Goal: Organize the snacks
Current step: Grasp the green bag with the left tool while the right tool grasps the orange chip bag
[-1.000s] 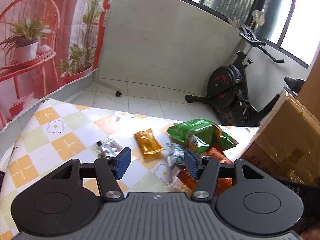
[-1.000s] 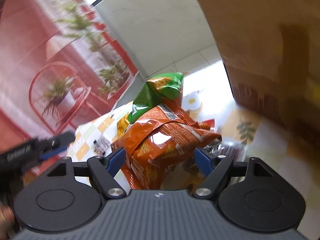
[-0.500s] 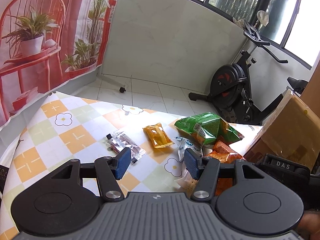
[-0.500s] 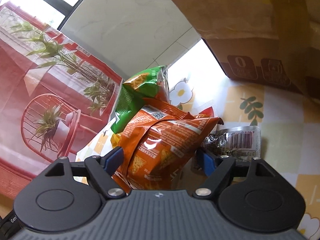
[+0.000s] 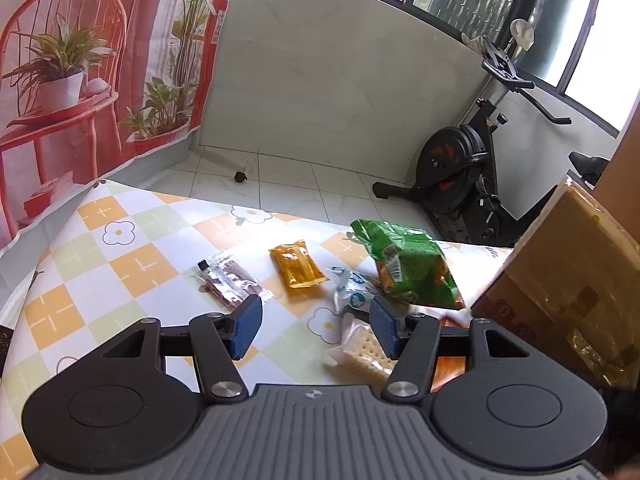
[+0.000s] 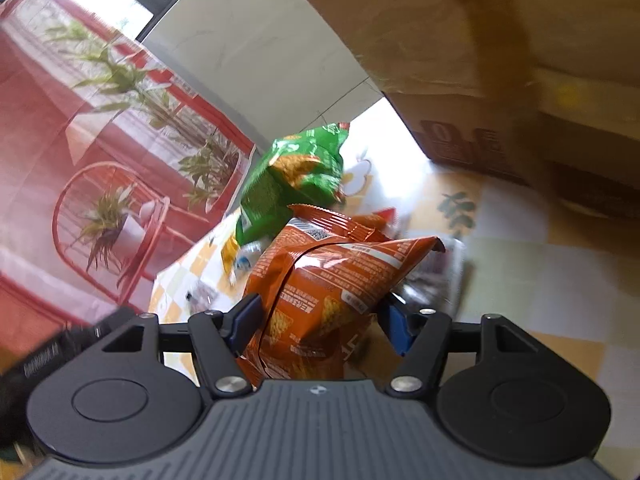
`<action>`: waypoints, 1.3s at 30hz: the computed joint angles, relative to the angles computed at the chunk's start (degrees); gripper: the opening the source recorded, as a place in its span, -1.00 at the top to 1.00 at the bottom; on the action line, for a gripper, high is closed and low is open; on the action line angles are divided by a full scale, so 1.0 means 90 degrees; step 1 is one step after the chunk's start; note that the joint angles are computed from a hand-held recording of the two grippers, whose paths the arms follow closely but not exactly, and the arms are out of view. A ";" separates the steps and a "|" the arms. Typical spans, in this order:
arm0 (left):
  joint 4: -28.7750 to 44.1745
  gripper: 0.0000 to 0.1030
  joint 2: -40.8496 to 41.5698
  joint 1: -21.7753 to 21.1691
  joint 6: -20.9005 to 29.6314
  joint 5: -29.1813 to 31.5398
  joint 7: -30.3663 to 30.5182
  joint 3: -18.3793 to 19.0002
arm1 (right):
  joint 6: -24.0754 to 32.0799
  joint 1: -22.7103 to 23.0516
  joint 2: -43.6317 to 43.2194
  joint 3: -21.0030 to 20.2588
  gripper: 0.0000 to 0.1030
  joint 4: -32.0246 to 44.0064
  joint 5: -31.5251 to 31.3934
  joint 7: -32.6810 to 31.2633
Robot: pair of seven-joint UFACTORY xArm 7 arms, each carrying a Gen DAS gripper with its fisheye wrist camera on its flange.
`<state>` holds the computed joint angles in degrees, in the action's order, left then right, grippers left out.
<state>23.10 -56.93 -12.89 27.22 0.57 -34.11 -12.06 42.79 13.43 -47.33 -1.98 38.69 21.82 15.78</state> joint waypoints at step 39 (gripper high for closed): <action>0.2160 -0.73 0.4776 -0.0962 -0.2104 -0.2047 -0.0094 0.0774 | 0.1401 -0.0540 -0.1493 -0.0621 -0.23 -0.0595 -0.0153 -0.1778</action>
